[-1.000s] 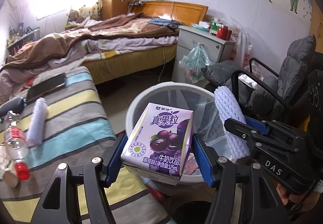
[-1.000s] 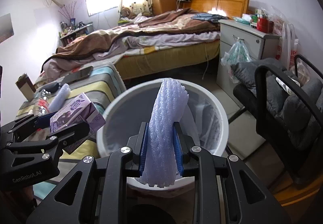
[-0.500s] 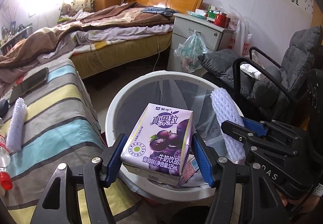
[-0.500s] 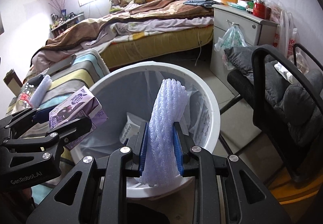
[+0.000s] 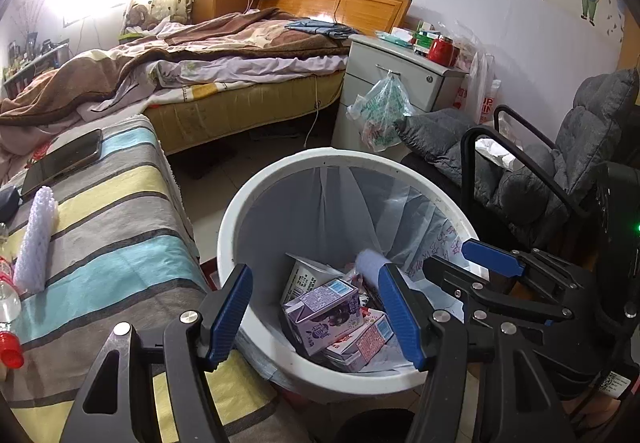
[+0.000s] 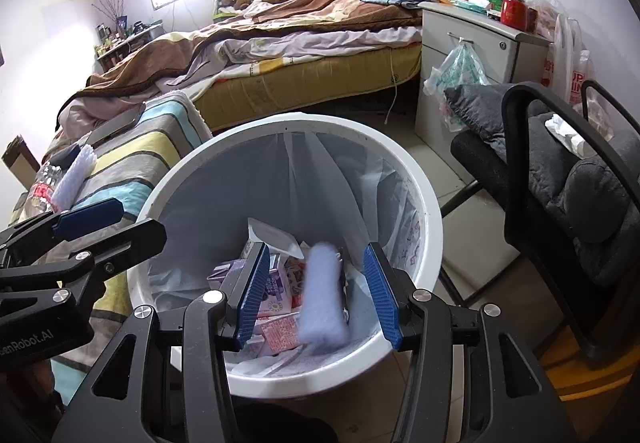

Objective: Collect trash
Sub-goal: 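Move both grippers back from the bin toward the bed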

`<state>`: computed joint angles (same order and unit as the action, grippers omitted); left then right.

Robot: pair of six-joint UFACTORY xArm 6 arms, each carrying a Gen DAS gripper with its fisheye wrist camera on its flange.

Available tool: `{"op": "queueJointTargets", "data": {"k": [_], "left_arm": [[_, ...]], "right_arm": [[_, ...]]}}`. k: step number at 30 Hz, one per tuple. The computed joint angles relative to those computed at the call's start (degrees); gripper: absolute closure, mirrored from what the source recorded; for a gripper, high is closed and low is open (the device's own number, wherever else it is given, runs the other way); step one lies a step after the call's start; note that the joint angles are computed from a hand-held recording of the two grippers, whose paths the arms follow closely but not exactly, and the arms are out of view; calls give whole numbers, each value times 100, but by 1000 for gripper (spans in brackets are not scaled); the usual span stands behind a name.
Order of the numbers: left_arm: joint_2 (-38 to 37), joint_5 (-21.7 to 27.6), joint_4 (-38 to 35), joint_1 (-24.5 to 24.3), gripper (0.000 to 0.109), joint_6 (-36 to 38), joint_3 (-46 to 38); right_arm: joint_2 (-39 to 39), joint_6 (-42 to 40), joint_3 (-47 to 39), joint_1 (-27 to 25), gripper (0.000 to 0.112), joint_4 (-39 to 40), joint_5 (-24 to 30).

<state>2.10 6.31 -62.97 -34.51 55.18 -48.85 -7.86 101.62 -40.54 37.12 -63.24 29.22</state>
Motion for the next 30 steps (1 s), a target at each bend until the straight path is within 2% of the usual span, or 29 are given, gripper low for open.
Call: {"op": "queueJointTargets", "data": {"k": [13, 26, 30], "left_arm": [[-770, -256, -261, 121, 44, 232, 632], [-1699, -363, -924, 496, 43, 802, 1281], [-1906, -353, -845, 675, 43, 716, 1436]], "right_arm": [[-13, 265, -183, 307, 61, -284, 250], [70, 432, -480, 687, 61, -636, 556], [145, 457, -616, 782, 61, -734, 603]]}}
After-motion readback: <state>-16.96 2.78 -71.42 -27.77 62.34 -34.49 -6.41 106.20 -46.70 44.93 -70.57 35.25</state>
